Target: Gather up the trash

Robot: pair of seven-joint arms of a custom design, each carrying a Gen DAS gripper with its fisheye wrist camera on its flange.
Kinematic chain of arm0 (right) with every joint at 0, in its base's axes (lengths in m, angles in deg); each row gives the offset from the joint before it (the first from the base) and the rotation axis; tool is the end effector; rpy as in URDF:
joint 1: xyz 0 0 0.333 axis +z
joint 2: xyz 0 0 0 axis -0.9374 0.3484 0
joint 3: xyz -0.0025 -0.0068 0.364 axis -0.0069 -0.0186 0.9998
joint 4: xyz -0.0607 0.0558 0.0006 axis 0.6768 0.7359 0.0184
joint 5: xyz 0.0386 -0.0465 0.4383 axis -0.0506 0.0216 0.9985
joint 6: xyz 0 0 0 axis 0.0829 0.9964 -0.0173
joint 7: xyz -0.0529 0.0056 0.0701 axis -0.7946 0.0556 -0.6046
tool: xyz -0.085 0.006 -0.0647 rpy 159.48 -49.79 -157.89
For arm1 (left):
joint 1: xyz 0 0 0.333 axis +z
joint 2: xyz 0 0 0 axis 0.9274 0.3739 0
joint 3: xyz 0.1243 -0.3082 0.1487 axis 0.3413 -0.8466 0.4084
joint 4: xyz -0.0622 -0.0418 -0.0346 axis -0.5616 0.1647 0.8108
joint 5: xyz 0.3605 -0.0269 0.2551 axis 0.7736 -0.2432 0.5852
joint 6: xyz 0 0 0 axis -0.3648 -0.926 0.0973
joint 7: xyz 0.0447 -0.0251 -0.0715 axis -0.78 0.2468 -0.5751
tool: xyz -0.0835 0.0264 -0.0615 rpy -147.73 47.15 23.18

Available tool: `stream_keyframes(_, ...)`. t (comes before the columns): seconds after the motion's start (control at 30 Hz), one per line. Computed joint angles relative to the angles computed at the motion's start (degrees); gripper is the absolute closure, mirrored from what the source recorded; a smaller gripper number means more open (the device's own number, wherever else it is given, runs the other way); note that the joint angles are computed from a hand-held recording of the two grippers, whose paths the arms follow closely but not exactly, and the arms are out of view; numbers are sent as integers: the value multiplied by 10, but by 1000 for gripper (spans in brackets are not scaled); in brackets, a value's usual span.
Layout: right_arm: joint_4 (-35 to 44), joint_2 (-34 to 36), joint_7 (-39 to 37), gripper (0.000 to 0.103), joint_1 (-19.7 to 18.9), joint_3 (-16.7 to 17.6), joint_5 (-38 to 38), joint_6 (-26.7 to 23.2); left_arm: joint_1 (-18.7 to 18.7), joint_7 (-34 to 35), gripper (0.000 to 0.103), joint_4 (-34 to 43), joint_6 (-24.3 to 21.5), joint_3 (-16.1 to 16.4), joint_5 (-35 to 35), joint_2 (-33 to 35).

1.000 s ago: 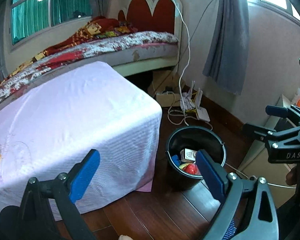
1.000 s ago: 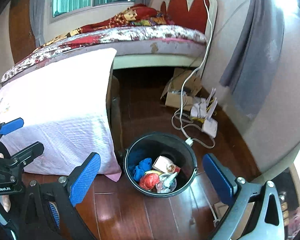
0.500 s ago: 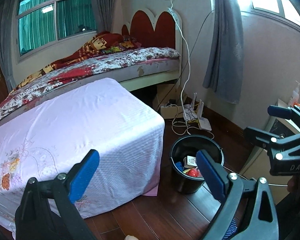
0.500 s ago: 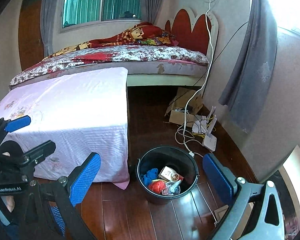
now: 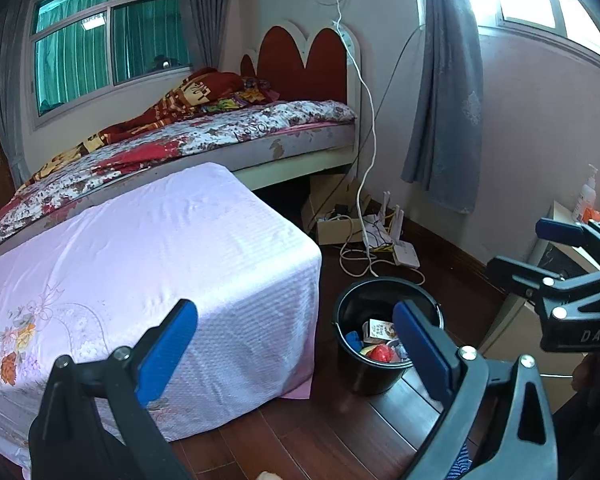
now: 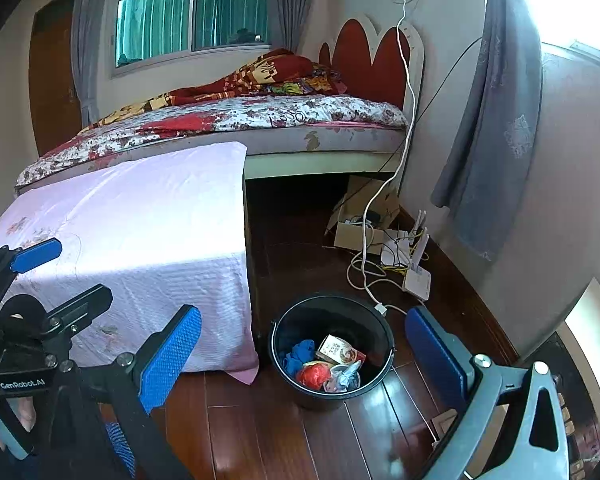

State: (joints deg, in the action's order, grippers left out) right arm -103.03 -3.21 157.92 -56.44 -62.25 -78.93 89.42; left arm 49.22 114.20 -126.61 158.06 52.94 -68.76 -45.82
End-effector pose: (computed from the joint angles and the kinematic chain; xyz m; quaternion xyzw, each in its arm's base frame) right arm 0.5972 0.2125 0.6710 -0.5958 0.6634 -0.3529 0.2834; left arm 0.6944 -0.3581 0.6527 -0.4603 0.7524 -0.3876 0.2679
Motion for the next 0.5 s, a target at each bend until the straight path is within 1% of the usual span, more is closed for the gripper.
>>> stream_keyframes(0.13,-1,0,1,0,0,-1,1,1,-3,-5,4,0,0,4,6,0)
stream_keyframes(0.5,-3,0,2,0,-1,0,0,7,-1,-6,3,3,-2,2,7,0)
